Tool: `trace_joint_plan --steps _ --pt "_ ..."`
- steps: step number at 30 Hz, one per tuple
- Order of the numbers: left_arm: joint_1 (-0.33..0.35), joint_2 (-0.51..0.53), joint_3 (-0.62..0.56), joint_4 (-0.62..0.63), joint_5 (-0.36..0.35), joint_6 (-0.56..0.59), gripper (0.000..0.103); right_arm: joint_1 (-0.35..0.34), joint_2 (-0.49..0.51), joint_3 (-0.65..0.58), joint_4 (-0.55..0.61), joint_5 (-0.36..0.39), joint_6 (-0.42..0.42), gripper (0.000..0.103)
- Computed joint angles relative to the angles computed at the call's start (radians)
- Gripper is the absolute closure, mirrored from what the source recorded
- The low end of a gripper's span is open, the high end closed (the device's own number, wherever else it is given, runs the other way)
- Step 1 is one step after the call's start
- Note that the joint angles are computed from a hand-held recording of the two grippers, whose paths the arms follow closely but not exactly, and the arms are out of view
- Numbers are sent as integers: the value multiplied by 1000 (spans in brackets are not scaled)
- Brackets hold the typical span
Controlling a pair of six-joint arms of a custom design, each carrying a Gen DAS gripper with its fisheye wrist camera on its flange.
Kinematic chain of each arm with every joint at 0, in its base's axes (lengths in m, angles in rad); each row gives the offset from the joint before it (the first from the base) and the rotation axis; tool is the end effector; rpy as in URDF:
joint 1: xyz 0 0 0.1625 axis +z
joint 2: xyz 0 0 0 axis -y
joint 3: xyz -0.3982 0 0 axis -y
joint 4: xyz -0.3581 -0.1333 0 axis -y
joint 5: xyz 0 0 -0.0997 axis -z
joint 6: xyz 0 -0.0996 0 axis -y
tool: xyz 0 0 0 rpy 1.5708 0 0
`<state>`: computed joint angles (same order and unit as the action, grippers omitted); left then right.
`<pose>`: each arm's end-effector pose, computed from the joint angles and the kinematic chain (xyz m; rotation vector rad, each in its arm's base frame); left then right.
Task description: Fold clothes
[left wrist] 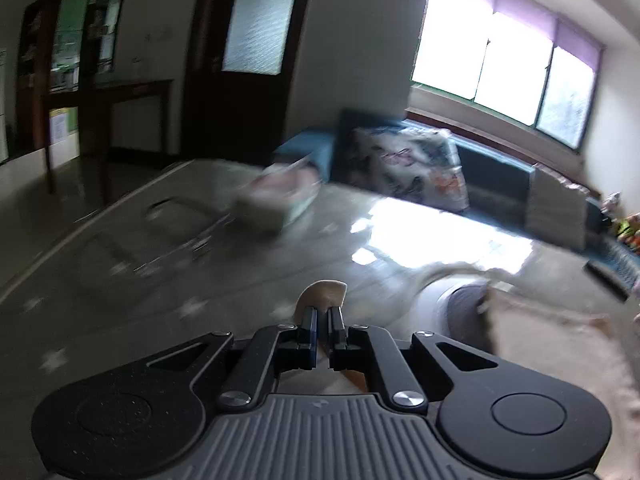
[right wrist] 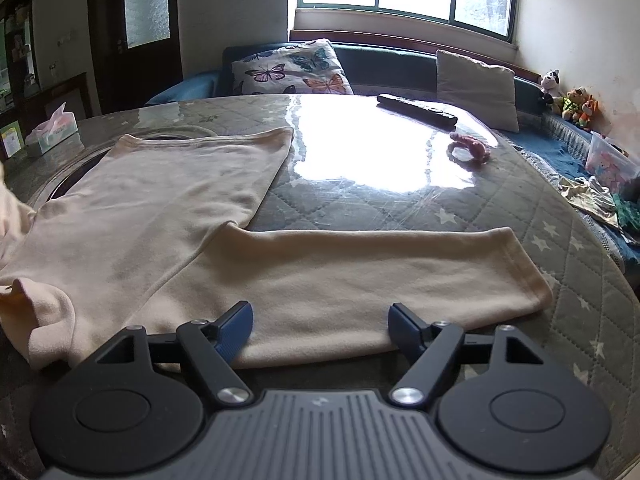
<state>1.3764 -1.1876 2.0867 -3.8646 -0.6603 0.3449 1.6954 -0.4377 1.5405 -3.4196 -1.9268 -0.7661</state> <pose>0.1212 -0.4818 0.3390 -0.2267 1.8871 -1.4043 0.1797 -0.6414 0.0108 0.9073 -2.3044 0.7773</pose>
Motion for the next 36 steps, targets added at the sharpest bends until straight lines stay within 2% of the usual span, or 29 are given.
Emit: trace_joint_plan --steps 4,7,12,13,16,21,25,28,31,36 --pt "47 -14 50 30 0 -7 97 1 3 -6 1 -3 6 26" --pt "73 -8 50 88 17 -49 90 5 7 -12 4 -12 11 26" --pt "53 0 53 3 73 -18 81 10 9 -15 5 -25 11 26" --pt "49 -4 53 -1 78 -21 76 11 9 -16 5 -26 10 26" --pt "45 -5 51 -20 51 19 73 11 11 -19 8 -28 10 26" --pt "56 10 19 83 -23 35 73 12 11 -19 8 -28 13 26" --pt "79 59 -49 147 -33 38 75 13 11 -20 10 -30 16 26" --pt "79 116 -115 104 15 121 83 14 14 -23 9 -34 14 23" --pt "89 148 -169 90 41 175 83 12 15 -27 14 -35 18 22" --pt "93 153 -191 72 63 204 79 15 15 -29 13 -42 2 22"
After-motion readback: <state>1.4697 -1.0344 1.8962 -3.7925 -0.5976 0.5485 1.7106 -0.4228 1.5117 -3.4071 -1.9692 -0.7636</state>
